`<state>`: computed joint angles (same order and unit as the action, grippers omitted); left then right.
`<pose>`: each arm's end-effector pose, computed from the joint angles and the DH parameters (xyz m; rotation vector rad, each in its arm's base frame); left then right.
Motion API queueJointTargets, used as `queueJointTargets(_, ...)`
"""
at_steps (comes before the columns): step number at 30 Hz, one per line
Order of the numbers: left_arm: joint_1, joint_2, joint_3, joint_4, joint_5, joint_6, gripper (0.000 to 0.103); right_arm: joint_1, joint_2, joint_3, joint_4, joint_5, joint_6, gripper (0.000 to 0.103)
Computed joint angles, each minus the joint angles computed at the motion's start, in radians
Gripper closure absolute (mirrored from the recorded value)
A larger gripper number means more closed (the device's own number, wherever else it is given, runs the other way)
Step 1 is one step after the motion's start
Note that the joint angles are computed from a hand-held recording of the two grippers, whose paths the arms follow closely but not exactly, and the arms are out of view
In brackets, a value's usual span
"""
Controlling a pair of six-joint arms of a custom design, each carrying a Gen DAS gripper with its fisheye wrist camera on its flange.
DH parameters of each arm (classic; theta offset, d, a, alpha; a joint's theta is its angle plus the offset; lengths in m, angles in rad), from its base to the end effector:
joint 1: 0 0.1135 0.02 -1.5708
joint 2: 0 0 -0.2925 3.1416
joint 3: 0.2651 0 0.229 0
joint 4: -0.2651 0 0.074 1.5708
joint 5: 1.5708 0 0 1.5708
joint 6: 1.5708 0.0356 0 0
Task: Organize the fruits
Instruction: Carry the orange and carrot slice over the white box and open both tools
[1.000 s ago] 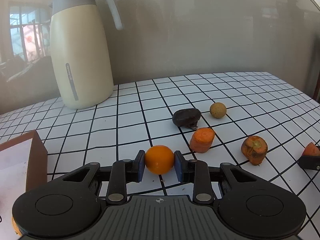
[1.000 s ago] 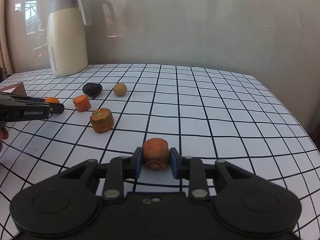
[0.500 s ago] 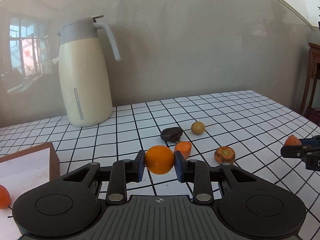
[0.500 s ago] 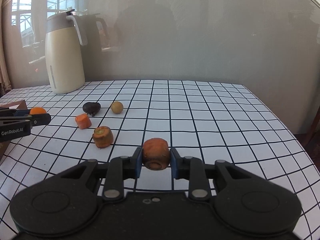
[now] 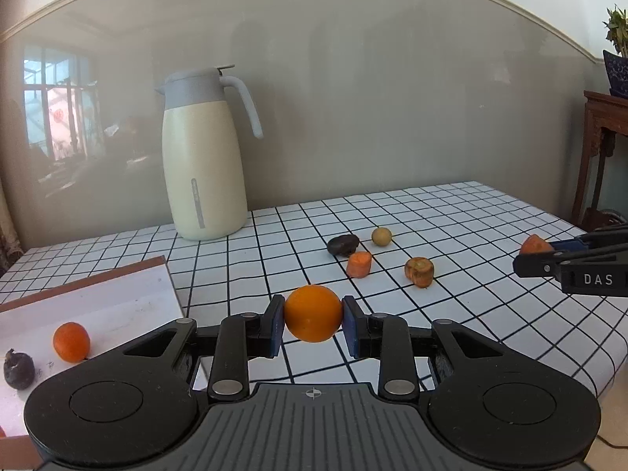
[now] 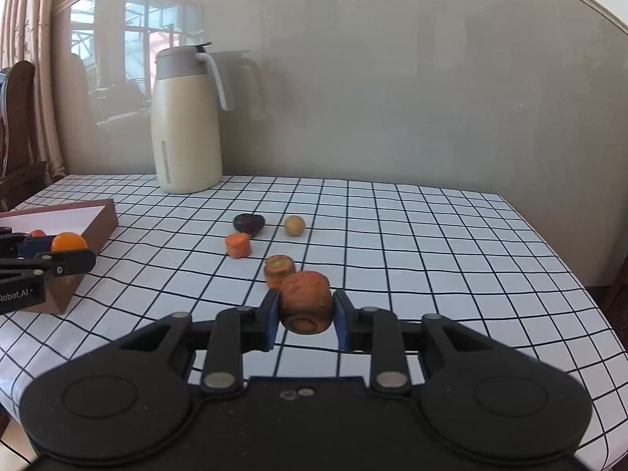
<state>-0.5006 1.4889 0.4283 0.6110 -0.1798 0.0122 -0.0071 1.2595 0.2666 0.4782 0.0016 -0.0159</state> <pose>0.2264 -0.1166 0.1941 0.4001 1.9749 -0.1294 0.1968 -0.0015 0.1857 -0.0082 2.0855 -0.0157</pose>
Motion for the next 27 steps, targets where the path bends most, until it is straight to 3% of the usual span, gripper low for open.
queueJointTargets(11, 0.134, -0.305, -0.155, -0.108, 0.042, 0.072, 0.072, 0.309, -0.032, 0.044, -0.063, 0.119, 0.052, 0.083)
queueJointTargets(27, 0.586, -0.468, -0.184, -0.213, 0.311, 0.168, 0.072, 0.618, 0.145, 0.194, -0.015, 0.204, 0.076, 0.083)
